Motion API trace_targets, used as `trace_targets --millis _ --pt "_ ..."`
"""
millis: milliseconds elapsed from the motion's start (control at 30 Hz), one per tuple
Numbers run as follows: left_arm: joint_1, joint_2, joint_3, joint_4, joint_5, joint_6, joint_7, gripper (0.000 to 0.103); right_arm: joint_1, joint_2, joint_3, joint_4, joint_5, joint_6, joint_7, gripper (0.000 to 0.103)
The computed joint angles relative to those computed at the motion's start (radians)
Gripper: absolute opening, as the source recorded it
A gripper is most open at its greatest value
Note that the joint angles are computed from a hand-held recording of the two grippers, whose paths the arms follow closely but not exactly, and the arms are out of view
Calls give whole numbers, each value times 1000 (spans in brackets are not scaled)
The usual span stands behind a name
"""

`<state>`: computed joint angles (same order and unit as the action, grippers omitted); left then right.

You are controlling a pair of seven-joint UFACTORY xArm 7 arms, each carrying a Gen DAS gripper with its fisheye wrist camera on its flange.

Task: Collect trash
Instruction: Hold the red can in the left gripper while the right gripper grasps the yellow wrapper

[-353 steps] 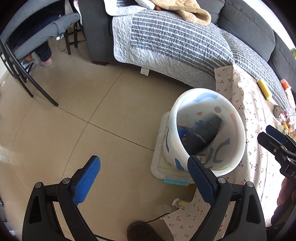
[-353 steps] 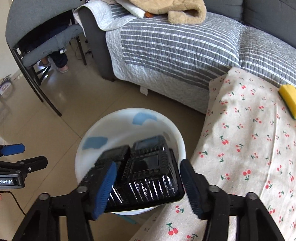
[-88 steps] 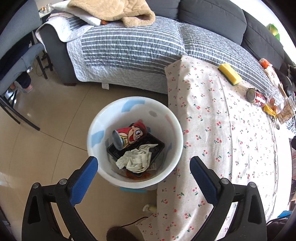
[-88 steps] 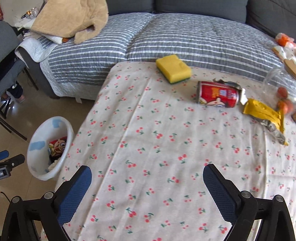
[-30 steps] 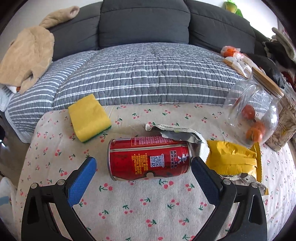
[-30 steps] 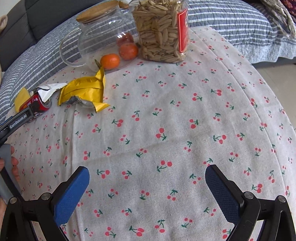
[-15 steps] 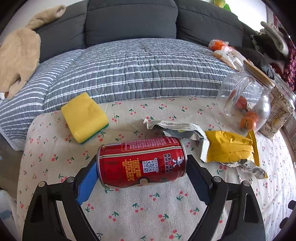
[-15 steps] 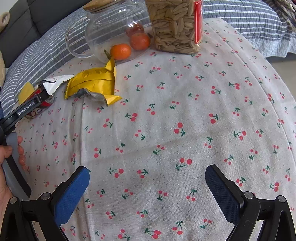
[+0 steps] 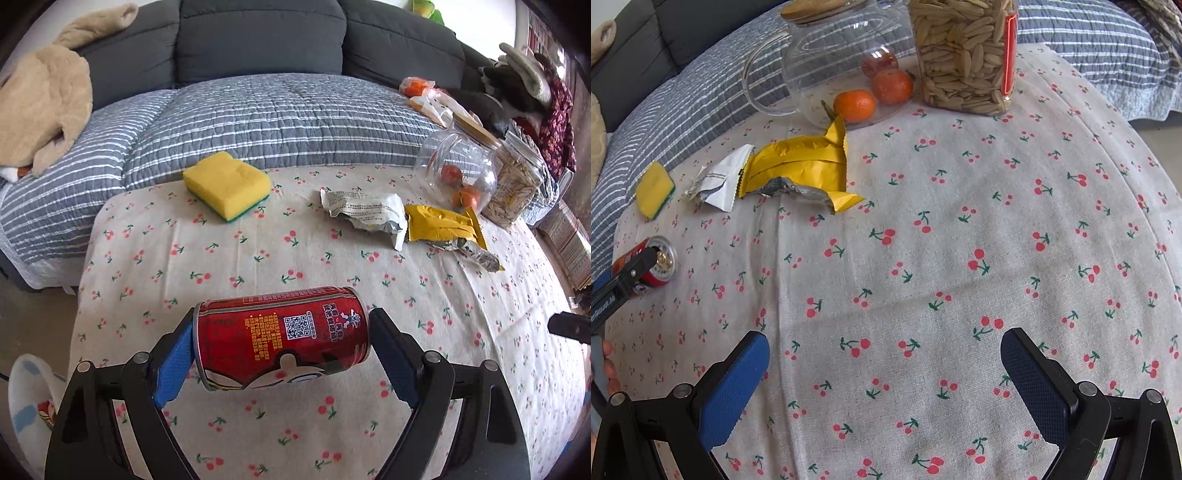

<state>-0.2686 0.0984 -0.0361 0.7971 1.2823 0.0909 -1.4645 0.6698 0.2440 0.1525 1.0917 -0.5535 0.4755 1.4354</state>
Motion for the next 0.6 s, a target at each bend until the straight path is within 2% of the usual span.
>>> trace_targets --millis 100,200,333,433,500,567,600 --pt "27 -73 2 -77 -2 -31 25 90 5 17 0 25 2 9 0 103" --pt "77 -135 -11 -134 39 -64 -11 90 14 40 3 58 12 28 -21 103" --pt "141 -205 -13 -212 -52 -134 61 90 23 55 3 77 31 46 -53 103" --pt "143 -247 21 -266 -161 -164 175 90 8 52 10 53 78 26 -80 103" --pt "117 -269 65 -297 -237 -175 260 90 -5 52 8 44 114 21 -97 102" --pt "131 -281 70 -310 -267 -187 299 90 -13 56 -1 53 129 32 -111 102" --pt "134 -286 75 -317 -284 -191 316 90 -14 60 -9 63 120 35 -116 98"
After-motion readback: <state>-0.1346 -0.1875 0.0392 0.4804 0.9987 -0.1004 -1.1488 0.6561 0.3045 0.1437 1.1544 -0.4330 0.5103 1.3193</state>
